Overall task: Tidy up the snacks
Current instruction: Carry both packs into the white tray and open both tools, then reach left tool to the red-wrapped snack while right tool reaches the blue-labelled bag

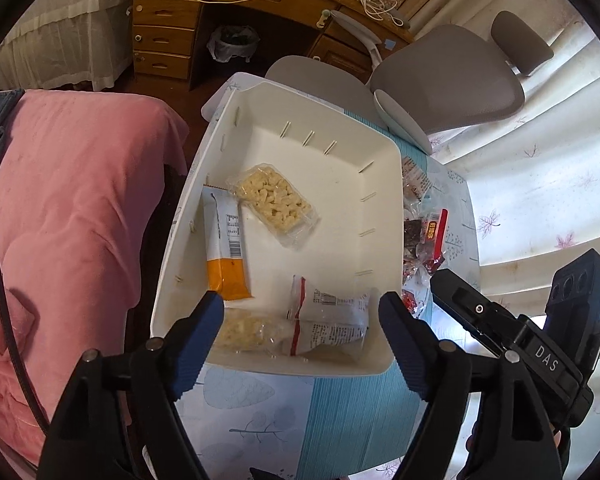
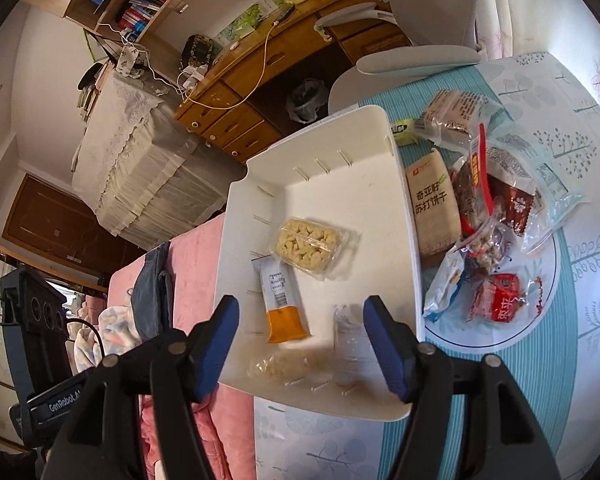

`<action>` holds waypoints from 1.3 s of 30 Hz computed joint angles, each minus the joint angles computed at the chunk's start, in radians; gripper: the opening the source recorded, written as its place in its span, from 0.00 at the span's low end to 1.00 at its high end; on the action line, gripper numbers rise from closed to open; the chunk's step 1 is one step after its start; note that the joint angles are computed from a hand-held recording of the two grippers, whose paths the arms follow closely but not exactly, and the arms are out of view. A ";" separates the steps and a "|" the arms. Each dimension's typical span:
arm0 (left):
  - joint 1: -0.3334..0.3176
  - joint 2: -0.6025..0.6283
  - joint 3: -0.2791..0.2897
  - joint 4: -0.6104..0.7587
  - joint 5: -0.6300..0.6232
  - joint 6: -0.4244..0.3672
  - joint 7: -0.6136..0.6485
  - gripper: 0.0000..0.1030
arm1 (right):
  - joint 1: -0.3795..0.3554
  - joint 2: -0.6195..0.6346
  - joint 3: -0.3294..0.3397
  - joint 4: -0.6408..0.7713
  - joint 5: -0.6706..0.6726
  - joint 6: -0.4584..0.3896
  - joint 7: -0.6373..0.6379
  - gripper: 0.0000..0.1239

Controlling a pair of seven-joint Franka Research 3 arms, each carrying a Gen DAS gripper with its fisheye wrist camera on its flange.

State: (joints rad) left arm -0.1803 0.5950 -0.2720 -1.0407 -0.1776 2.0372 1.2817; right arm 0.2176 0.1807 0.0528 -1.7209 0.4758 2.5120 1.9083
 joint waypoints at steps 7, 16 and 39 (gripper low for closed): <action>-0.014 -0.052 -0.007 -0.068 0.006 0.053 0.010 0.76 | -0.010 -0.054 -0.004 -0.073 0.031 0.030 -0.023 0.55; -0.068 -0.119 -0.011 -0.143 0.033 0.103 -0.033 0.76 | -0.040 -0.157 -0.026 -0.194 0.124 0.021 -0.119 0.56; -0.252 -0.091 -0.003 -0.162 0.225 0.187 -0.322 0.77 | -0.151 -0.242 -0.106 -0.273 0.034 -0.170 -0.337 0.66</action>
